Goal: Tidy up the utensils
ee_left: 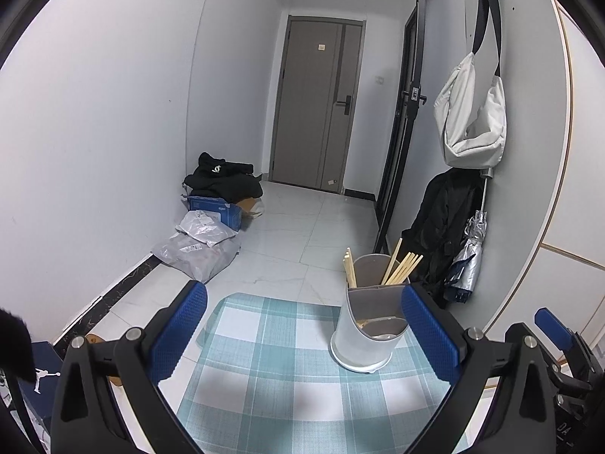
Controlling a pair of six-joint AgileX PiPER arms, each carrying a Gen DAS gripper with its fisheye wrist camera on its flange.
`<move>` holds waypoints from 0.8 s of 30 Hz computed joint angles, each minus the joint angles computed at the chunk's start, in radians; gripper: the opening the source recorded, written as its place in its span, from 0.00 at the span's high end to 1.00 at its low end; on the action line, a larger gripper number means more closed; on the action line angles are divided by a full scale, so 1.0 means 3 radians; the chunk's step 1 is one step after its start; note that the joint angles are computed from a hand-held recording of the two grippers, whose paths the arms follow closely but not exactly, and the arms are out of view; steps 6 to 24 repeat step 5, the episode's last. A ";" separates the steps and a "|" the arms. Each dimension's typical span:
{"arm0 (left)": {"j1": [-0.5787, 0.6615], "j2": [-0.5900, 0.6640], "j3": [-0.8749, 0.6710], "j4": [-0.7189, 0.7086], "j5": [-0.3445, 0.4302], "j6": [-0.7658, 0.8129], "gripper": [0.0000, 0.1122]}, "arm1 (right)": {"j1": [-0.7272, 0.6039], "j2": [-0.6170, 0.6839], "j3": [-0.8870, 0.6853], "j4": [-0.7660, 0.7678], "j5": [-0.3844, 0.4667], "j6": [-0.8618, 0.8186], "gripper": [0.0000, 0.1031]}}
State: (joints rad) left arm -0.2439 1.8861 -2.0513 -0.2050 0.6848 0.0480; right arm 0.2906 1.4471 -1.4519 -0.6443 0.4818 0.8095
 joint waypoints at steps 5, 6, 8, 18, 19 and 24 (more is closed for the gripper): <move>0.0002 -0.0050 0.0110 -0.0097 -0.0075 0.0162 0.10 | 0.0004 -0.0009 0.0041 -0.0058 0.0006 0.0111 0.07; 0.0002 -0.0050 0.0110 -0.0097 -0.0075 0.0162 0.10 | 0.0004 -0.0009 0.0041 -0.0058 0.0006 0.0111 0.07; 0.0002 -0.0050 0.0110 -0.0097 -0.0075 0.0162 0.10 | 0.0004 -0.0009 0.0041 -0.0058 0.0006 0.0111 0.07; 0.0002 -0.0050 0.0110 -0.0097 -0.0075 0.0162 0.10 | 0.0004 -0.0009 0.0041 -0.0058 0.0006 0.0111 0.07; 0.0002 -0.0050 0.0110 -0.0097 -0.0075 0.0162 0.10 | 0.0004 -0.0009 0.0041 -0.0058 0.0006 0.0111 0.07; 0.0002 -0.0050 0.0110 -0.0097 -0.0075 0.0162 0.10 | 0.0004 -0.0009 0.0041 -0.0058 0.0006 0.0111 0.07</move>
